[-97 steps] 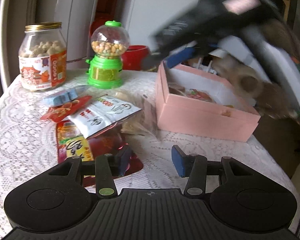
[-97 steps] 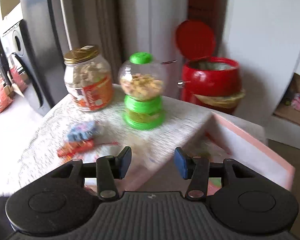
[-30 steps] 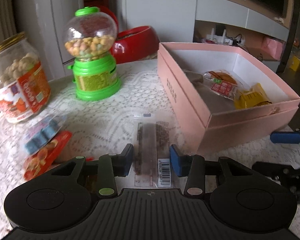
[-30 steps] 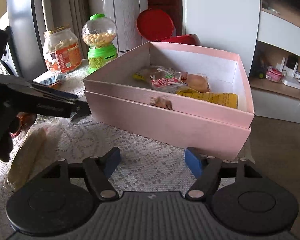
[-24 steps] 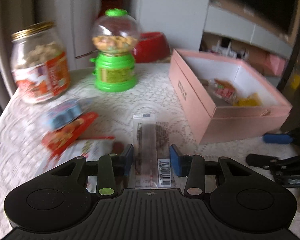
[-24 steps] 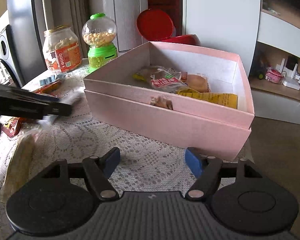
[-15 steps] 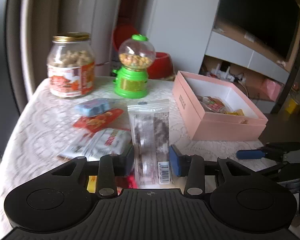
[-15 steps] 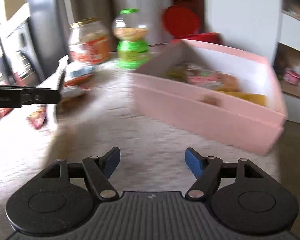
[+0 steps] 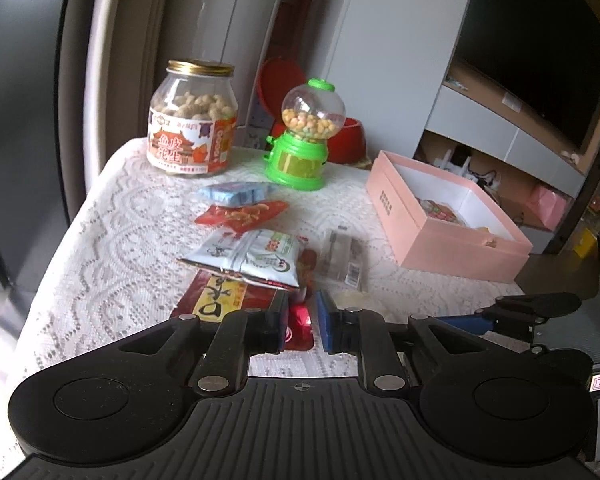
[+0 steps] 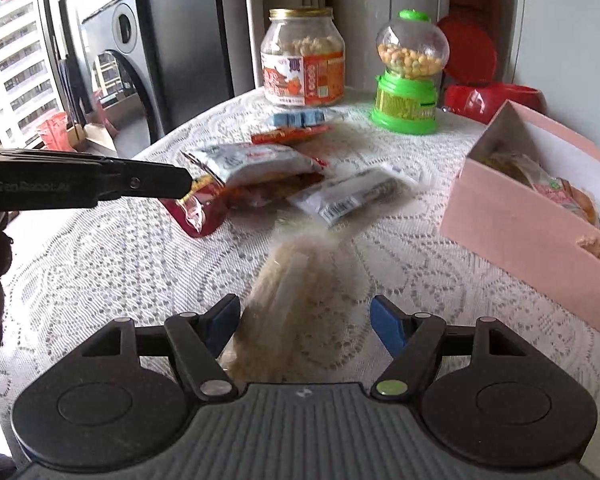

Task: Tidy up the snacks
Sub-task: 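Grasp the clear rice-bar packet with the right tool while the left tool regrips the brown bar packet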

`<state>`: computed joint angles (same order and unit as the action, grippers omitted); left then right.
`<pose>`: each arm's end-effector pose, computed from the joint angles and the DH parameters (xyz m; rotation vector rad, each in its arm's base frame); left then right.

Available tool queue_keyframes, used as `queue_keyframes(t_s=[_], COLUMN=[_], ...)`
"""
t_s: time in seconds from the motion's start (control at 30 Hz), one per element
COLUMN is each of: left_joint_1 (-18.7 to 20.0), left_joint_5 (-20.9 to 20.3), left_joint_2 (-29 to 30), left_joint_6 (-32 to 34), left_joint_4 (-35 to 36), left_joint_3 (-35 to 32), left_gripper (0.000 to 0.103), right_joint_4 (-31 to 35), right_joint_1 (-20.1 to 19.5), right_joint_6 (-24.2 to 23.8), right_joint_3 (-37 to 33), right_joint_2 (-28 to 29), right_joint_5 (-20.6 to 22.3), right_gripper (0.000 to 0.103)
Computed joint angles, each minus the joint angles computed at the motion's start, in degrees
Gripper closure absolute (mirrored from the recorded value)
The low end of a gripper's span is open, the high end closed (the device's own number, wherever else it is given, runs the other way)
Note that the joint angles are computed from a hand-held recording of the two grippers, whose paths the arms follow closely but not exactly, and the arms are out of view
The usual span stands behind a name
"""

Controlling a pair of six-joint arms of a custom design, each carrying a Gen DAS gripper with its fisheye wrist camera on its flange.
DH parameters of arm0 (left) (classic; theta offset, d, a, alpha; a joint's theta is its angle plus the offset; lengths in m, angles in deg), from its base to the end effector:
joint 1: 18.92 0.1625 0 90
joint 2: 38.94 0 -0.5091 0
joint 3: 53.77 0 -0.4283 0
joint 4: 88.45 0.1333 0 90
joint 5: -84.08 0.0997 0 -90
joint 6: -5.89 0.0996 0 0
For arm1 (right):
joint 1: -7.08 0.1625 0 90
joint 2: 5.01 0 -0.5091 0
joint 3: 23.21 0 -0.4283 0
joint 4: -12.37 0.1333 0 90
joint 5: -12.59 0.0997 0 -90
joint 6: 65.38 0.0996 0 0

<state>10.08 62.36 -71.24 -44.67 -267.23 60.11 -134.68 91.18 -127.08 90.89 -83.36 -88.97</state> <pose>-0.4123 -0.4867 -0.0132 0.1078 2.2232 -1.3255 0.0533 -0.5873 0.3562 1.2433 -2.4604 0.2755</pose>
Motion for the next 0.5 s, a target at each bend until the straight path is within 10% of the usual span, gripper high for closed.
queue_keyframes(t_s=[0.2,0.5], left_joint_1=[0.7,2.5], left_joint_5=[-1.8,-4.0], left_joint_2=[0.8,2.0], left_joint_6=[0.7,4.8], left_joint_4=[-0.1,4.6], left_joint_3=[-0.9,-5.8], left_gripper=[0.083,0.083], right_joint_4=[0.1,0.7], right_joint_1=[-0.7,-4.0], right_joint_6=[-1.2,-0.8], right_joint_3=[-0.3,-1.8], right_joint_2=[-0.8,-3.2], right_joint_5=[0.0,0.5], right_gripper=[0.073,0.075])
